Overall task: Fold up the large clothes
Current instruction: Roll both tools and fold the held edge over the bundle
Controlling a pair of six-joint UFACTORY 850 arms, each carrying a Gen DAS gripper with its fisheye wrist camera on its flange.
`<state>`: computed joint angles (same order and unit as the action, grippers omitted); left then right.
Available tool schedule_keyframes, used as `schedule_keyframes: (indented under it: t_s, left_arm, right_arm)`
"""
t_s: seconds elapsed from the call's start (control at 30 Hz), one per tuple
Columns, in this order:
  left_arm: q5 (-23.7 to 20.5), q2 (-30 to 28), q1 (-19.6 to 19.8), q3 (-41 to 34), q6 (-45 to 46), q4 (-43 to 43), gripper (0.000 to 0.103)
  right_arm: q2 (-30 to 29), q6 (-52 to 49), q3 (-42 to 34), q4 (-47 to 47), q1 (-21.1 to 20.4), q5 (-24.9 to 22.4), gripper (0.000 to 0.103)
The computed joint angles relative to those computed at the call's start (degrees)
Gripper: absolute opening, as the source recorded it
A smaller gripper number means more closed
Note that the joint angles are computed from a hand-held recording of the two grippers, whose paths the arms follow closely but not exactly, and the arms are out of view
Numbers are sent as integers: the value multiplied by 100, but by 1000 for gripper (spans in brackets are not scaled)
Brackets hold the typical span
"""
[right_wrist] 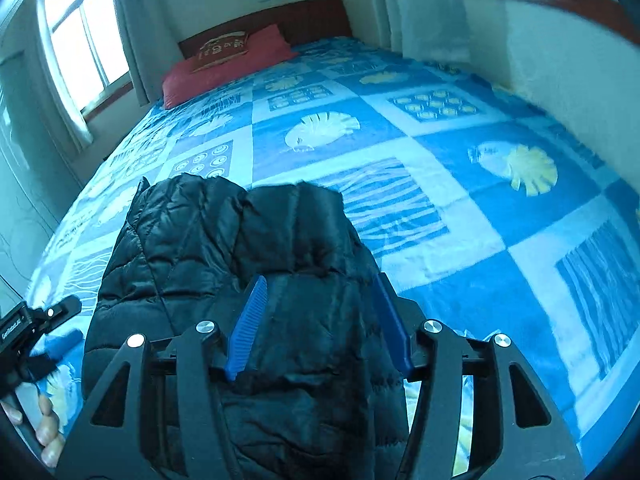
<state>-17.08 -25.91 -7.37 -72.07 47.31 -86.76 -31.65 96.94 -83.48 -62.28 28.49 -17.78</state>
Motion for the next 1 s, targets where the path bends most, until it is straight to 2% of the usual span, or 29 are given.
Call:
schedule_keyframes:
  t_s: [0.07,0.13,0.2,0.23,0.33,0.37,0.43,0.5,0.6,0.67,0.73,0.83,1.0]
  left_arm:
    - [-454,-84,135,144,142,-643,77]
    - [-739,-187,187,175,-57,-807,77]
    - [-1184,-299,261,266,124,-1332,77]
    - [-1350,-349,283,290,233,-1555,79]
    - [-1629,-475,317,263,328,-1792,83]
    - [-1692,-518,319,232,359,-1854,83]
    - [-1742,-554,308,218,528,-2021,84]
    - [-1812,-589,278,196,726,-2198,85]
    - [-1908,-682,254,111,746,-2272,86]
    - [-1952,-716,259,79,728,-2239,85]
    - [-1956,-702,258,99,757,-2230,84]
    - [-1936,-677,256,104,744,-2162,79]
    - [-1950,-643,274,119,837,-2105,75]
  right_arm:
    - [3,83,98,221,-111,330,57]
    - [-7,232,209,388,-228,691,67]
    - [-33,54,294,808,-352,1043,75]
    - [-49,158,375,869,-435,1322,80]
    - [-141,1287,577,222,-687,2289,89]
    - [-204,1344,634,314,-791,2749,90]
    - [-278,921,716,822,-886,3297,93]
    - [-355,930,675,700,-907,3615,93]
    - [-400,1088,575,457,-856,3494,93]
    - [-418,1114,547,453,-845,3467,86]
    - [-428,983,567,617,-847,3607,71]
    - [-424,805,643,863,-851,3889,56]
    - [-283,-33,776,1570,-749,3873,42]
